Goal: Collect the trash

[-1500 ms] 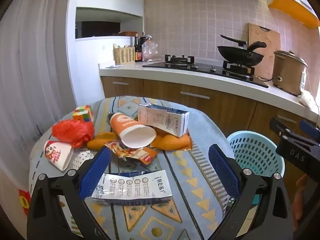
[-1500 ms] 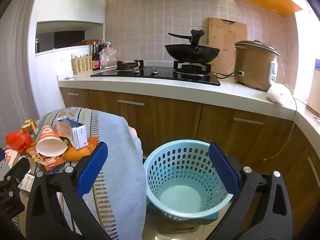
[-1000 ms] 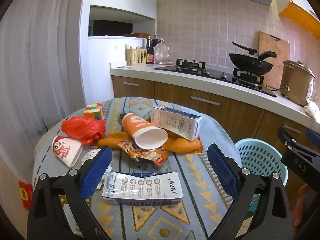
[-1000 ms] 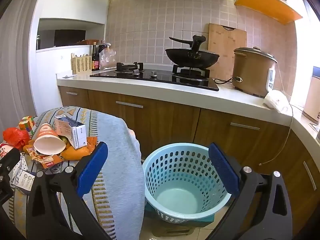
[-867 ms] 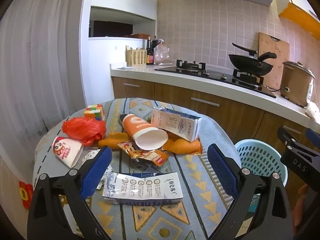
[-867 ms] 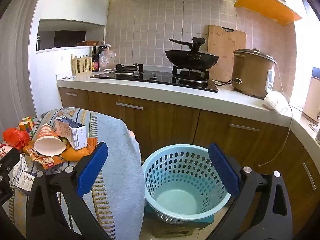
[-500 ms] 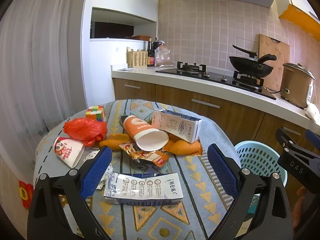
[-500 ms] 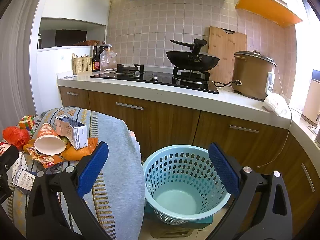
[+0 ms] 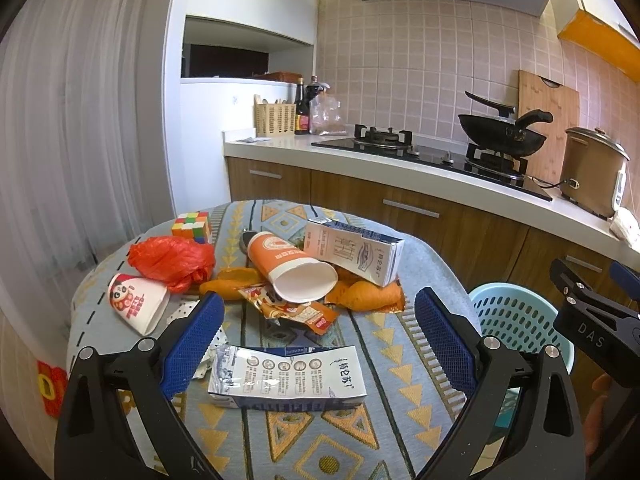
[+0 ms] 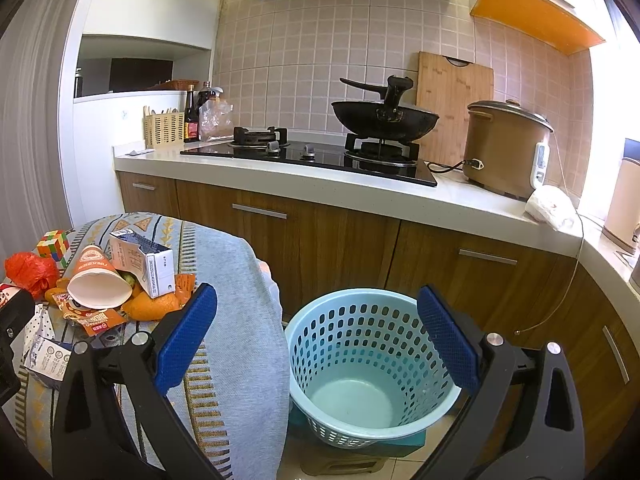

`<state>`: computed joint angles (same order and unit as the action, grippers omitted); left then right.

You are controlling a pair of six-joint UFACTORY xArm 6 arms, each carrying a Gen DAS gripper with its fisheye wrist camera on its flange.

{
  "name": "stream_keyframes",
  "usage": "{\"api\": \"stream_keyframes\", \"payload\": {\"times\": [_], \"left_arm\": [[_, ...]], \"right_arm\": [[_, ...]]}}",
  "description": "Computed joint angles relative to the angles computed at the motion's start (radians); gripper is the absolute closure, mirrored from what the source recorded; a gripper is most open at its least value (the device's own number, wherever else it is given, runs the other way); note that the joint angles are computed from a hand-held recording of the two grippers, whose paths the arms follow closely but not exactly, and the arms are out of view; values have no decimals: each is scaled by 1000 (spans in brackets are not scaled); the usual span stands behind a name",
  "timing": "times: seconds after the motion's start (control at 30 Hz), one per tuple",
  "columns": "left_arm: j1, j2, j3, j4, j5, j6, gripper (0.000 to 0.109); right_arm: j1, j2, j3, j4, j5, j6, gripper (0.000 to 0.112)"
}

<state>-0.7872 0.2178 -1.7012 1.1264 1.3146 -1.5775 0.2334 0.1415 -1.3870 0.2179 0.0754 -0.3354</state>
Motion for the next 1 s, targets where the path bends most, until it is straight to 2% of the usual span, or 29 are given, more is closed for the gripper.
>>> {"api": "stream_keyframes", "payload": {"times": [1.0], "left_arm": [[4,5,-3,0,-3,3,15]], "right_arm": [[7,21,-21,-1,28,-6,17]]}}
